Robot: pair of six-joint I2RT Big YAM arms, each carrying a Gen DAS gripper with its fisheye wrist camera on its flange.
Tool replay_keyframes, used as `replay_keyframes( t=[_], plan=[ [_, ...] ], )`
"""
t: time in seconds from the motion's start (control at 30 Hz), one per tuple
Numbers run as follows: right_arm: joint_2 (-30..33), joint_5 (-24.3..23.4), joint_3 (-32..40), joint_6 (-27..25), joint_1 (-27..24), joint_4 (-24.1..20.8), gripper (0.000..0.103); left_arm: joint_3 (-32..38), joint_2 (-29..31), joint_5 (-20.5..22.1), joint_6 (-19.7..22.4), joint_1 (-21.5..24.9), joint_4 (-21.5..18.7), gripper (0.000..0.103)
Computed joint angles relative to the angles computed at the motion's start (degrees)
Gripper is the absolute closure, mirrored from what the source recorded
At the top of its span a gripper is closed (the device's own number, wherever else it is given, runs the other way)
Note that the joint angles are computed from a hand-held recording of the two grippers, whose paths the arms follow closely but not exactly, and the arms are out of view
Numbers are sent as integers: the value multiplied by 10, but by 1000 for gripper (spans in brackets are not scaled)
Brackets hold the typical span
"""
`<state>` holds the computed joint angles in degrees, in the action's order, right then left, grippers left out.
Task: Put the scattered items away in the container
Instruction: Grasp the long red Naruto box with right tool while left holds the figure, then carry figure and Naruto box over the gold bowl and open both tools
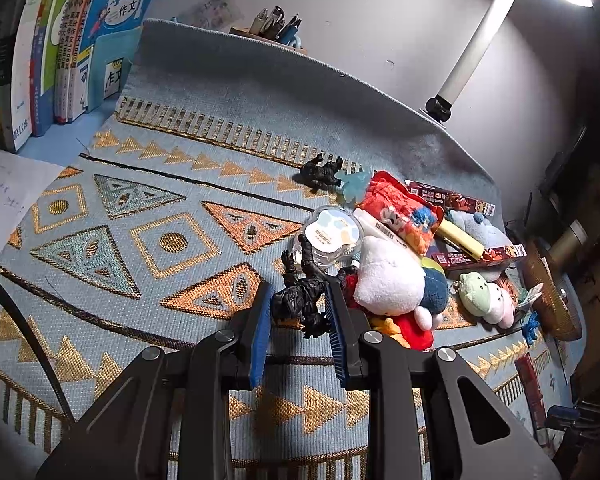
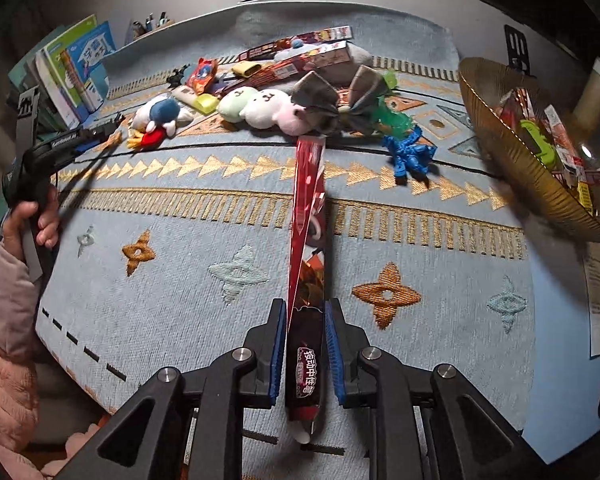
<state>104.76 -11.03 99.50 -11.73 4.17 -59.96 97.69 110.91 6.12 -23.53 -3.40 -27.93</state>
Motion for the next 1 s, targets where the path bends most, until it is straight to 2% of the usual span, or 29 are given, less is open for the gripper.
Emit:
replay_keyframes(
  t=[0.17, 0.23, 0.3, 0.4, 0.53, 0.57, 0.6, 0.7, 0.83, 0.9, 1.0],
  plan=[
    [7, -36, 0, 63, -2, 7, 80, 5, 3, 0, 5, -1, -7, 80],
    [16, -42, 9, 70, 5, 0, 80, 7, 3, 0, 6, -1, -10, 80],
    [22, -25, 11, 61, 18, -1, 80, 6, 3, 0, 6, -1, -11, 80],
    [10, 15, -17, 41, 33, 47, 75, 8, 4, 0, 7, -1, -14, 80],
    [-11, 25, -60, 73, 35, 112, 76, 13, 5, -10, 2, -3, -23, 80],
    [-14, 29, -66, 80, 35, 118, 83, 15, 4, -19, 5, -6, -31, 80],
    [-17, 30, -70, 87, 34, 121, 86, 14, 1, -19, 7, -9, -35, 80],
    [-23, -19, -72, 111, 16, 115, 86, 0, -21, -22, 8, -27, -44, 80],
    [-55, -35, -95, 123, -6, 138, 86, -2, -42, 1, 5, -61, -54, 80],
    [-69, -48, -99, 130, -23, 150, 86, 23, -39, 22, 15, -81, -67, 80],
    [-84, -48, -93, 140, -50, 167, 86, 88, -17, 30, 47, -118, -90, 80]
  ],
)
